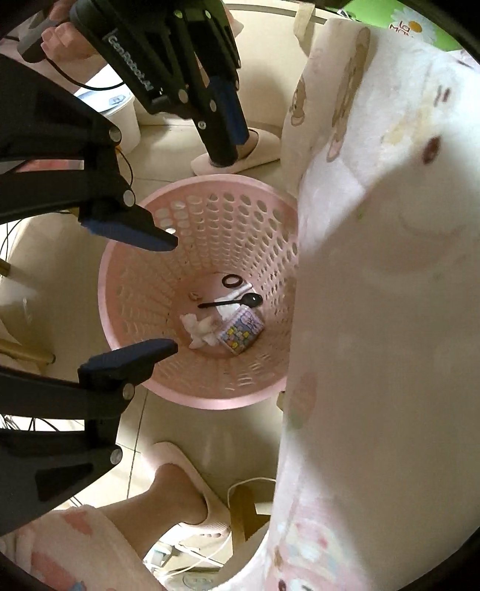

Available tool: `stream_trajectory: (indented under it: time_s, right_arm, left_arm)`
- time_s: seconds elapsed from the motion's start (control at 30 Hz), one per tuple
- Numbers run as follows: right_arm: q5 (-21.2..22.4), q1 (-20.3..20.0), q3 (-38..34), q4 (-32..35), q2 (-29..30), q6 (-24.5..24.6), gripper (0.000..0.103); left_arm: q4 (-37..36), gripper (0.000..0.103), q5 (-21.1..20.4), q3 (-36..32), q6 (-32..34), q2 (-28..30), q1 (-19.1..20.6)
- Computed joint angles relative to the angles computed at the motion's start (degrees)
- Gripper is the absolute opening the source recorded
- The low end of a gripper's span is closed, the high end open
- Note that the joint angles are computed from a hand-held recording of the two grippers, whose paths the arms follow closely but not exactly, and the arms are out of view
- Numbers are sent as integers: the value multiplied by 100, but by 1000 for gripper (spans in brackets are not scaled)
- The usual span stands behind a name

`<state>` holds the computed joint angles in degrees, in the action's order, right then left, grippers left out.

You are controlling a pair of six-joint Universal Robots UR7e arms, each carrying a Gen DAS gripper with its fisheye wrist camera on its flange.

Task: Collect trash
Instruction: 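Open both tools to drop the hair tie and spool into the basket, then raise both open tools back up to the table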

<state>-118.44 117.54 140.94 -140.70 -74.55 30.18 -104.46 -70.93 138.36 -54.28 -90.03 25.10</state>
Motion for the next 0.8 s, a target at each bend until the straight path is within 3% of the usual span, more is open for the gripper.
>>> stream_trajectory:
  time_s: [0.07, 0.2, 0.37, 0.43, 0.53, 0.8]
  right_arm:
    - [-135, 57, 2, 13, -63, 48, 52]
    - [-683, 561, -81, -42, -196, 107, 52]
    - [-1370, 1240, -149, -240, -484, 180, 52]
    - [-1890, 1545, -212, -198, -499, 376, 52]
    - [-2271, 1839, -258, -490, -509, 227, 52]
    - [-2428, 2036, -290, -1117, -500, -211, 57]
  left_arm:
    - [151, 29, 169, -40, -74, -108, -153]
    - [423, 41, 557, -133, -176, -516, -506]
    - [721, 42, 1198, -225, -369, -883, -934]
    - [803, 42, 1469, -238, -492, -1029, -1071]
    - [900, 42, 1834, -262, -648, -1190, -1209]
    - [888, 54, 2282, -306, -784, -1336, -1296]
